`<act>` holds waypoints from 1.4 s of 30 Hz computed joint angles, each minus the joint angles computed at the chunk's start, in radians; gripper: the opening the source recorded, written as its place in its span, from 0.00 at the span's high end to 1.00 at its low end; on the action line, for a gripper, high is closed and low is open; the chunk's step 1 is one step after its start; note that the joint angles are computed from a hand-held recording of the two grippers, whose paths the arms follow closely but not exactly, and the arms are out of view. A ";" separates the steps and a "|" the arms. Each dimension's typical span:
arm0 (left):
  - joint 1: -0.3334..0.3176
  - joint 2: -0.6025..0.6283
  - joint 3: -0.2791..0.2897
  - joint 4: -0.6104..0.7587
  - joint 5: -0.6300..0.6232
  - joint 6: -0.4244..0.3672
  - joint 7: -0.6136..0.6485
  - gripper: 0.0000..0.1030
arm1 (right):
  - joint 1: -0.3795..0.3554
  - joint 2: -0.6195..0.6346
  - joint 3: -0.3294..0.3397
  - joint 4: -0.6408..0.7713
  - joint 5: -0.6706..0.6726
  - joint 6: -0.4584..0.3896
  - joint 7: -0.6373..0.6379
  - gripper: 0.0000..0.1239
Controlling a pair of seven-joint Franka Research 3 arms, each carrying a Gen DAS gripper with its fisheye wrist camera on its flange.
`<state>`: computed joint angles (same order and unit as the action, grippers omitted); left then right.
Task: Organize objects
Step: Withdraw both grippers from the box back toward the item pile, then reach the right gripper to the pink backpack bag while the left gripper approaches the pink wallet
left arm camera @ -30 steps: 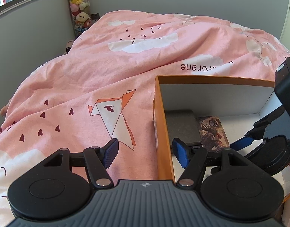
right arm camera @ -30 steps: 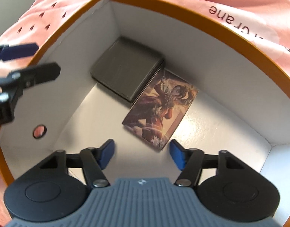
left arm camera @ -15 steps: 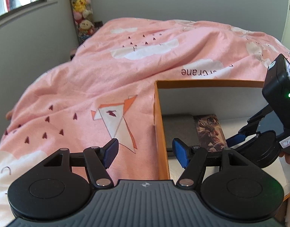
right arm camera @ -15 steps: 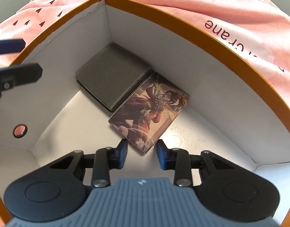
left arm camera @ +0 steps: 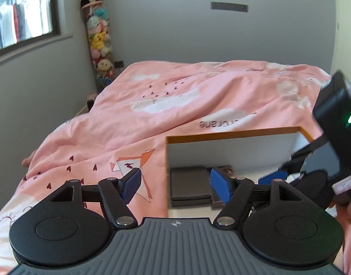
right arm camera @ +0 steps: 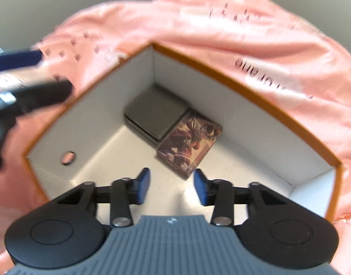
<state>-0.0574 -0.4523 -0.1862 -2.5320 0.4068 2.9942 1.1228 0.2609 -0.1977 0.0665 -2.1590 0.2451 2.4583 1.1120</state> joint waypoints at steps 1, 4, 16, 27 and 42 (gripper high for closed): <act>-0.011 -0.017 0.002 -0.012 -0.003 -0.001 0.004 0.21 | 0.010 -0.024 0.018 -0.035 0.001 0.040 0.029 0.60; -0.079 -0.066 0.044 -0.050 -0.036 -0.005 0.048 0.21 | 0.023 -0.129 0.022 -0.143 0.022 0.096 0.048 0.60; -0.407 -0.255 0.294 -0.146 -0.366 -0.252 0.372 0.24 | 0.059 -0.430 0.008 -0.395 0.151 0.170 0.104 0.52; -0.378 -0.380 0.297 -0.205 -0.592 -0.546 0.482 0.26 | 0.101 -0.572 0.023 -0.527 0.165 0.052 0.212 0.57; -0.302 -0.459 0.241 -0.230 -0.709 -0.718 0.611 0.21 | 0.089 -0.701 0.034 -0.606 0.174 -0.114 0.372 0.69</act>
